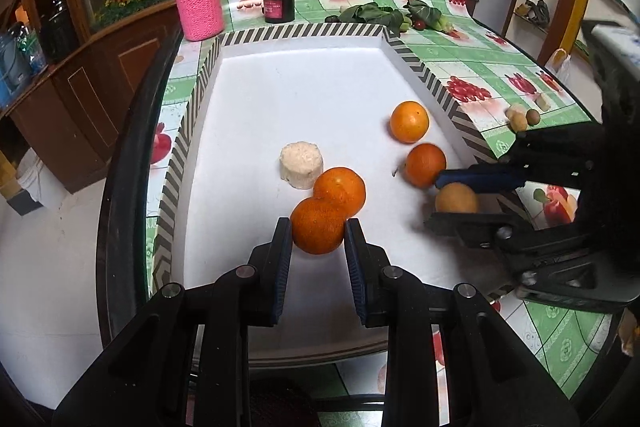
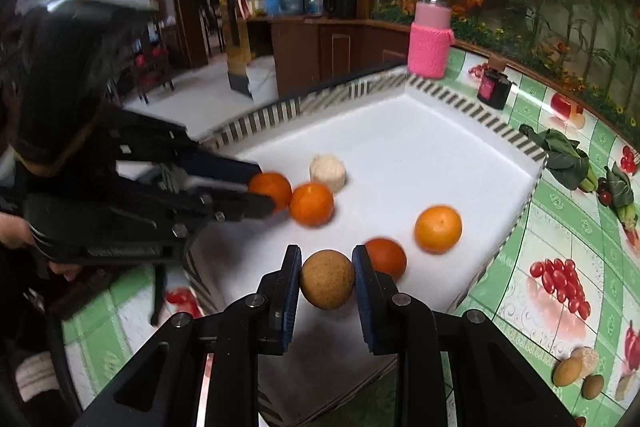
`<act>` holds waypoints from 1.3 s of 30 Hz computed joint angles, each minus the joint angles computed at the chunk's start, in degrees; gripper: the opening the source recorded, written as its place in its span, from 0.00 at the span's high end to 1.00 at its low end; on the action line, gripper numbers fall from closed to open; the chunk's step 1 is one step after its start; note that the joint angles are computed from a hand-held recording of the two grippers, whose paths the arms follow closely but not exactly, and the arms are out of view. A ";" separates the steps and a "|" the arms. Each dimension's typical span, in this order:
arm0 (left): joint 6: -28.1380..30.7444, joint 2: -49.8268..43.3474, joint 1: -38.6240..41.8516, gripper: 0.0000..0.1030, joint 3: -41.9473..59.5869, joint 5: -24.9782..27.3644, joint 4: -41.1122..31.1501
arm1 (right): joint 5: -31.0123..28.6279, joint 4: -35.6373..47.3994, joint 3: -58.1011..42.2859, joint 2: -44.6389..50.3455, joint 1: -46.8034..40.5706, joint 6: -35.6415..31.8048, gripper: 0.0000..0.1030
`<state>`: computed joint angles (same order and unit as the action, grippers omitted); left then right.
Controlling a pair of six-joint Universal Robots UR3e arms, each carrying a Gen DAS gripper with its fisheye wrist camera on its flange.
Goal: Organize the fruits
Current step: 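Lower the orange into the tray and open the left gripper while the right releases the kiwi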
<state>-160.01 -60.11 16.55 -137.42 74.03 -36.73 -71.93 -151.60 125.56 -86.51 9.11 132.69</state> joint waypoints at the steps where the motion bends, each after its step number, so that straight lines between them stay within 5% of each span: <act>1: 0.09 -0.63 -0.66 0.75 0.36 0.54 -0.22 | -1.21 -0.65 0.08 0.56 0.46 0.72 0.76; 39: -0.63 -4.39 -5.69 0.75 0.68 5.12 3.68 | -4.61 -1.81 -0.51 3.05 2.72 3.65 0.76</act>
<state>-160.64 -64.50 10.87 -136.74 79.16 -33.05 -76.54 -153.41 125.05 -83.45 11.83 136.34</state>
